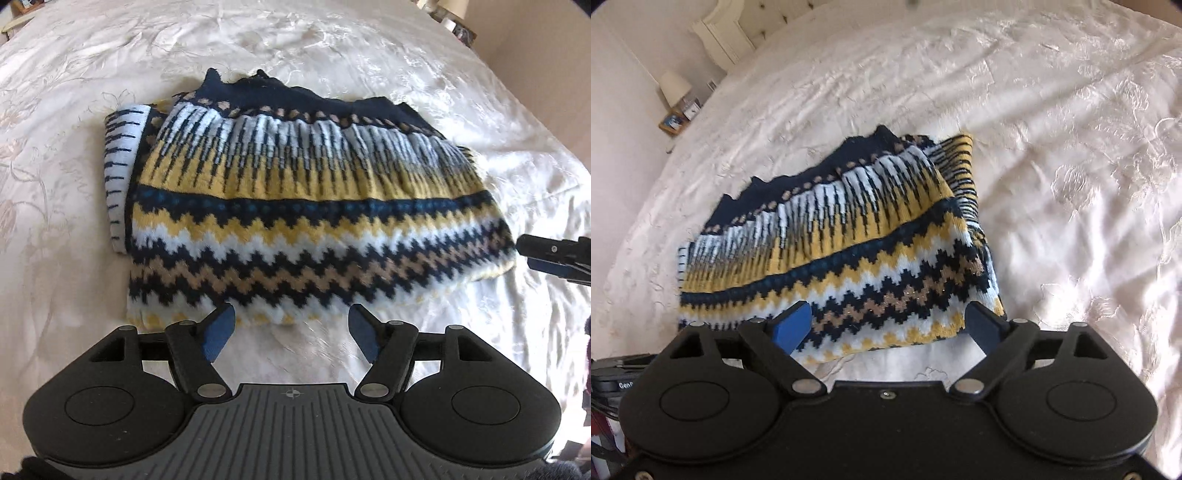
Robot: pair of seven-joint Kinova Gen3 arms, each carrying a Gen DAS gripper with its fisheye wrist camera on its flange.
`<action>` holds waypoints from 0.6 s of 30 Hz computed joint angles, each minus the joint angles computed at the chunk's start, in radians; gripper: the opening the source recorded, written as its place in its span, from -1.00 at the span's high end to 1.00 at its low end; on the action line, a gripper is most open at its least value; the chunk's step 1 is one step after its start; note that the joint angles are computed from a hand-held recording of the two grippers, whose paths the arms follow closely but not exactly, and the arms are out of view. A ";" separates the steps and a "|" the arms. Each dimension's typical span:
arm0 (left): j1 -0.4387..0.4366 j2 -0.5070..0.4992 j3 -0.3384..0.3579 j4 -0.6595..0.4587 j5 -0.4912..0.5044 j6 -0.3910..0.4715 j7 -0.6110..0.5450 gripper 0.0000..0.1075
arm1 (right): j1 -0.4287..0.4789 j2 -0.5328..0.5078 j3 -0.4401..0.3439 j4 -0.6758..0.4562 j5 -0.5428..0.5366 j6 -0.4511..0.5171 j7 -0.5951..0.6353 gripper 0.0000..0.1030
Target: Fold small clothes
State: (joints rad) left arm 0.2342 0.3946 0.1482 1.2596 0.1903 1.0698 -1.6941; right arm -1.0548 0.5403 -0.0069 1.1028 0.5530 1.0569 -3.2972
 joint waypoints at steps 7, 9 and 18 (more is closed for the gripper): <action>0.057 -0.047 0.000 0.033 -0.021 -0.007 0.093 -0.25 | 0.000 -0.072 -0.007 0.122 0.039 -0.093 -0.054 -0.86; 0.080 -0.057 -0.001 0.033 -0.040 -0.008 0.132 -0.25 | 0.017 -0.089 -0.014 0.162 0.048 -0.132 -0.060 -0.87; 0.198 -0.078 -0.003 0.016 -0.150 -0.009 0.349 -0.25 | 0.192 -0.164 -0.057 0.347 -0.015 -0.380 0.067 -0.94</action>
State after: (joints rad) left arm 0.4325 0.3162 0.1454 1.2758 0.0401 1.0604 -1.3456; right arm -0.8624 0.3763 -0.0639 1.4498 0.5380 0.6766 -3.2305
